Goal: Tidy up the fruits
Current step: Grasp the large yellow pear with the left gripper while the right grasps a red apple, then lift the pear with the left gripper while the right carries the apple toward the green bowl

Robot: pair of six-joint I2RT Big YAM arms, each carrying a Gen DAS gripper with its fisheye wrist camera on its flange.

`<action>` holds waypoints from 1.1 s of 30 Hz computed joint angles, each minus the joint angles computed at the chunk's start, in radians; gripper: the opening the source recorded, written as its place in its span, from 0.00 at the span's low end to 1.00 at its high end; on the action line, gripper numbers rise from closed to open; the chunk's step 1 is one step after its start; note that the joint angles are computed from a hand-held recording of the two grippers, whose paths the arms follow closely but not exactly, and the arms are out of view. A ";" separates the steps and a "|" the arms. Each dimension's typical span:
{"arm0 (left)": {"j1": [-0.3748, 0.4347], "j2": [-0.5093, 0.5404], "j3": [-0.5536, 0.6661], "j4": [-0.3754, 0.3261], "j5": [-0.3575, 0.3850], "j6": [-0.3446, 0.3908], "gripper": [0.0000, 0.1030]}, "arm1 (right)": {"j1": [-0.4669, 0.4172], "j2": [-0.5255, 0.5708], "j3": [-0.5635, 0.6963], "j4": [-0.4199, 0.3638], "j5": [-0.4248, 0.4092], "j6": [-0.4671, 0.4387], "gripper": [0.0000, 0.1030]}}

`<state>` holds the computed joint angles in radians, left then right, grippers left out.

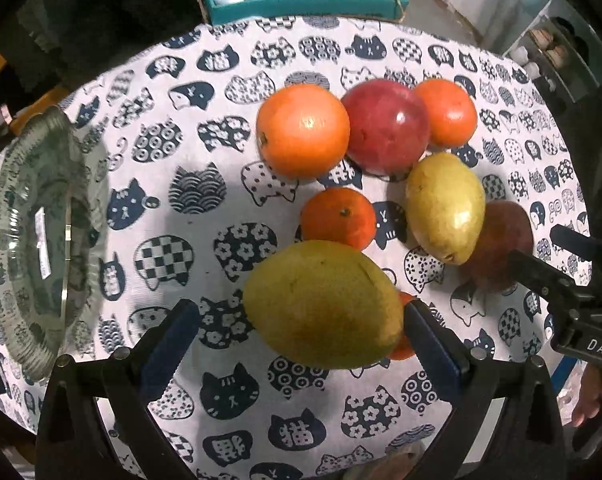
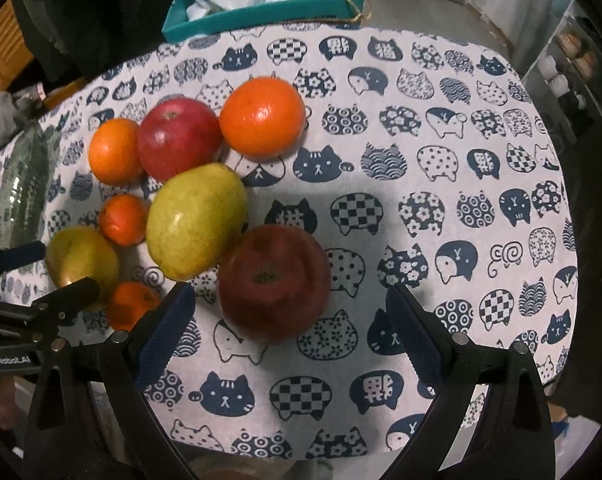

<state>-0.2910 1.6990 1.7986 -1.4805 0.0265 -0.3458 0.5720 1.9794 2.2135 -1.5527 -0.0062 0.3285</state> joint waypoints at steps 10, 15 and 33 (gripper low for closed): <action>0.017 0.011 -0.012 0.035 0.090 0.004 0.86 | 0.000 0.042 -0.008 -0.007 -0.023 -0.014 0.92; 0.018 0.004 -0.020 0.051 0.102 0.006 0.84 | 0.003 0.055 -0.022 0.003 -0.024 -0.020 0.92; 0.023 -0.085 -0.115 0.113 0.039 0.013 0.83 | 0.026 -0.034 -0.153 0.116 0.041 0.012 0.70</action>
<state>-0.2678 1.6135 1.6835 -1.3677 0.0658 -0.3328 0.5981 1.9450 2.0608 -1.4363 0.0346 0.3403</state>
